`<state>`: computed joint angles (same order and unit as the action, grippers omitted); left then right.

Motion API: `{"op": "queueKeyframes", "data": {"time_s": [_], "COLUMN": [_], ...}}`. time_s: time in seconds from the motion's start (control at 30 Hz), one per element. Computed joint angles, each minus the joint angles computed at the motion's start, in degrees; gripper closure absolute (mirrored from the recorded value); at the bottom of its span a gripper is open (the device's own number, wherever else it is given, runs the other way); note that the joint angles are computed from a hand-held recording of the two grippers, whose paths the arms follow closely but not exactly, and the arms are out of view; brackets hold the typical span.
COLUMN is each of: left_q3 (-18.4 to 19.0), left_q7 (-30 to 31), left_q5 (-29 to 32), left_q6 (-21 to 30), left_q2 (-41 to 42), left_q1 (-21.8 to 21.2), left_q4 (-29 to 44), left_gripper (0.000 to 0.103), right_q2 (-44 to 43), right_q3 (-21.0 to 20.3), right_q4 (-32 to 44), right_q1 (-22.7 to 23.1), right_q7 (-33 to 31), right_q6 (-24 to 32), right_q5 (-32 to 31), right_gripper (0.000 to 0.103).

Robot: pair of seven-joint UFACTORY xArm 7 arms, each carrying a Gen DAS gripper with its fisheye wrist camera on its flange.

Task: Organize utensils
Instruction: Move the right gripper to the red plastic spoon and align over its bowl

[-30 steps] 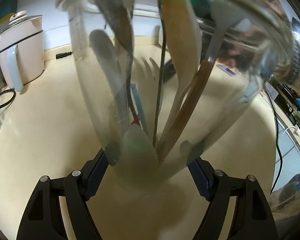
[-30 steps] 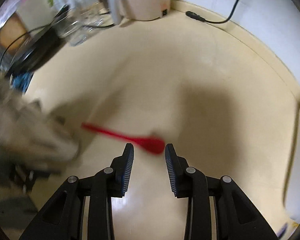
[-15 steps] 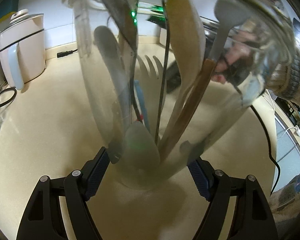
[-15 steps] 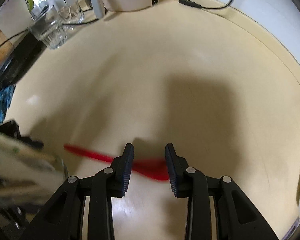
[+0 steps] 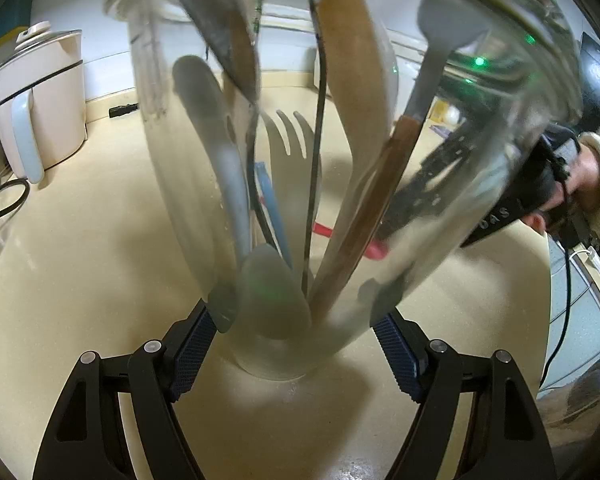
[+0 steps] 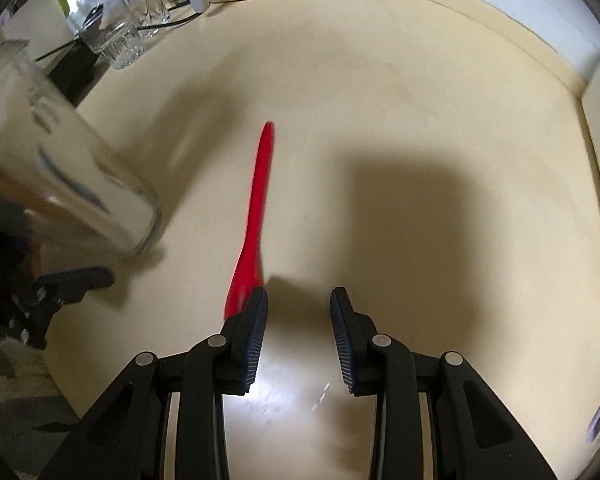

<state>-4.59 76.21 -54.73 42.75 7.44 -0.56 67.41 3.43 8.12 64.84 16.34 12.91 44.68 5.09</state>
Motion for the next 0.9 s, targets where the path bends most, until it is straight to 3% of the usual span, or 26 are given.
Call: {"op": "queueKeyframes", "data": {"time_s": [0.27,0.47,0.63,0.8,0.9], "left_q3": [-0.1,0.0,0.0,0.1,0.1], "left_q7": [0.3,0.4,0.6,0.6,0.6], "left_q5": [-0.2,-0.3,-0.5,-0.4,-0.2], "left_q6": [-1.1,-1.3,-1.4,-1.1,-0.8], "left_q2": [-0.6,-1.0,-0.8,-1.0,-1.1], "left_q1": [-0.5,-0.8,-0.9,-0.9,-0.8], "left_q4": [-0.9,-1.4,-1.5,-1.4,-1.3], "left_gripper": [0.022,0.022,0.022,0.022,0.022], "right_q2": [-4.6,-4.8,-10.5,-5.9,-1.5], "right_q3": [0.1,0.4,0.6,1.5,1.6], "right_q4": [-4.2,-5.8,-13.4,-11.1,-6.6], "right_q1": [0.0,0.5,0.6,1.1,1.9], "right_q7": [4.6,8.5,11.0,14.4,16.3], "right_q6": [-6.3,-9.4,-12.8,-16.3,-15.2], "right_q5": [2.5,0.9,1.1,-2.5,-8.0], "right_gripper": [0.070,0.067,0.067,0.067,0.067]}}
